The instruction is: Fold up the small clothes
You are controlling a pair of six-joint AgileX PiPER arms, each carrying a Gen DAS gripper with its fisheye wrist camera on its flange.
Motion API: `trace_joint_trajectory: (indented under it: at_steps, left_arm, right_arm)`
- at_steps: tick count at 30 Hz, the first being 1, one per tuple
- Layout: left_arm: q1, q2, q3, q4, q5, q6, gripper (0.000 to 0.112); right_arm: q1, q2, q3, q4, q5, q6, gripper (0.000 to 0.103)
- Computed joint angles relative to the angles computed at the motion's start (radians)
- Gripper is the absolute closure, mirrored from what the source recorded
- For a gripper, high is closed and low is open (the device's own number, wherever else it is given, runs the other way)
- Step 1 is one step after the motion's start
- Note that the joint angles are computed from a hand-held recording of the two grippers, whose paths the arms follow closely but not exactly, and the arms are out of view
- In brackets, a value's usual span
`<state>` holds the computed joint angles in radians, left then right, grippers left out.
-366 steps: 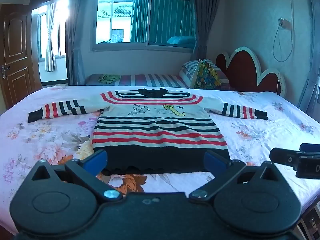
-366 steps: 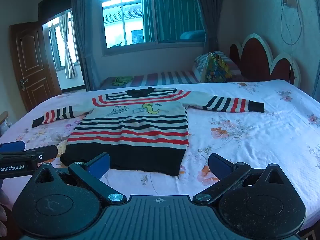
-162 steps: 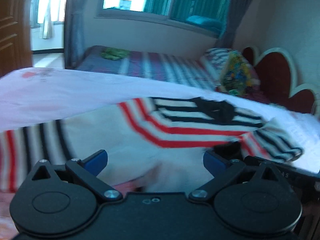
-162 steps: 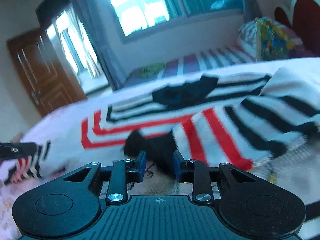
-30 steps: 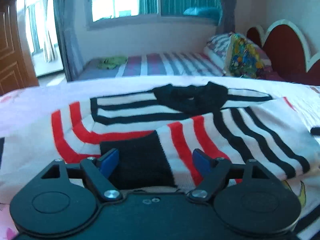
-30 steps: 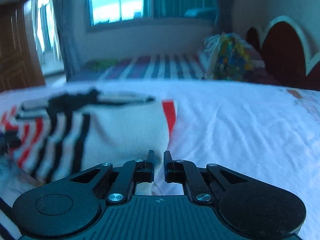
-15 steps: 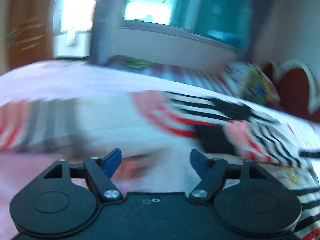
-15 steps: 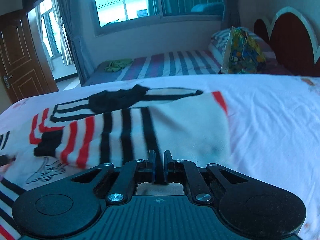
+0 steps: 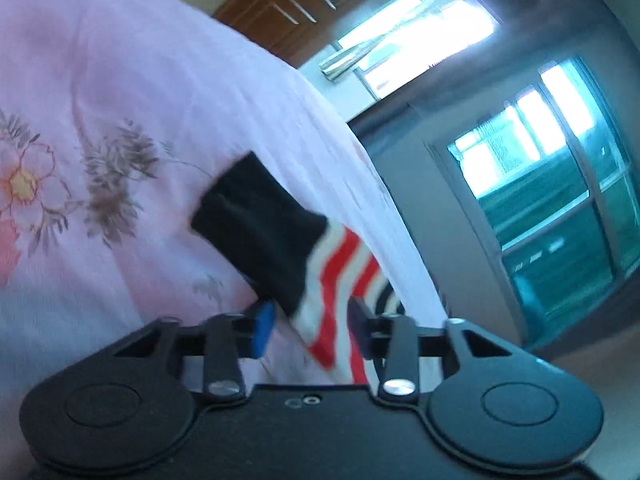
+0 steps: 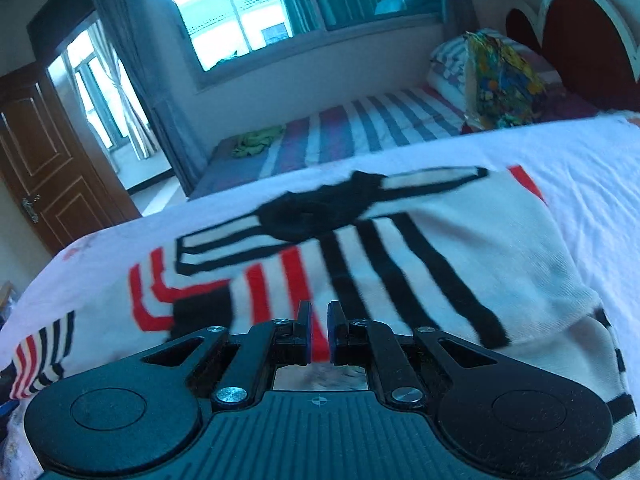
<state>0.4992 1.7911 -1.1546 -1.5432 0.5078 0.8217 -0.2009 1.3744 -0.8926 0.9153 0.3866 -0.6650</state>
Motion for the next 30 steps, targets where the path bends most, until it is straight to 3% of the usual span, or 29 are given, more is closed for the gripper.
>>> trace_joint_trajectory:
  at_steps: [2, 5, 6, 7, 10, 13, 18, 23, 26, 30]
  left_arm:
    - [0.000, 0.020, -0.007, -0.061, 0.009, 0.051, 0.080]
    - [-0.009, 0.040, -0.047, -0.012, 0.001, 0.032, 0.084]
    - [-0.004, 0.050, -0.067, 0.007, 0.015, 0.005, 0.103]
    - [0.005, 0.061, -0.080, -0.013, 0.041, 0.017, 0.107]
    - [-0.008, -0.003, -0.035, -0.154, 0.077, 0.223, 0.106]
    - [-0.112, -0.053, -0.079, -0.111, 0.060, 0.288, 0.106]
    - [-0.393, -0.031, -0.235, 0.221, -0.041, 0.121, 0.106]
    - [-0.658, 0.085, -0.417, 0.531, -0.104, -0.151, 0.106]
    - [-0.784, 0.180, -0.561, 0.786, -0.085, -0.371, 0.106]
    - [-0.909, 0.319, -0.763, 1.055, 0.008, -0.604, 0.106]
  right_arm:
    - [0.026, -0.003, -0.011, -0.050, -0.015, 0.053, 0.096]
    - [0.039, -0.004, -0.018, -0.100, -0.022, 0.104, 0.096]
    - [0.037, -0.006, -0.017, -0.101, -0.020, 0.106, 0.096]
    - [0.032, -0.008, -0.016, -0.102, -0.018, 0.106, 0.096]
    - [0.003, -0.021, -0.003, -0.077, -0.006, 0.072, 0.096]
    - [-0.040, -0.020, 0.008, -0.022, 0.012, 0.010, 0.096]
    - [-0.132, -0.014, 0.019, 0.086, 0.055, -0.103, 0.096]
    - [-0.259, 0.012, -0.001, 0.189, 0.132, -0.213, 0.096]
    - [-0.345, 0.038, -0.025, 0.249, 0.197, -0.284, 0.096]
    - [-0.447, 0.075, -0.060, 0.284, 0.282, -0.335, 0.096]
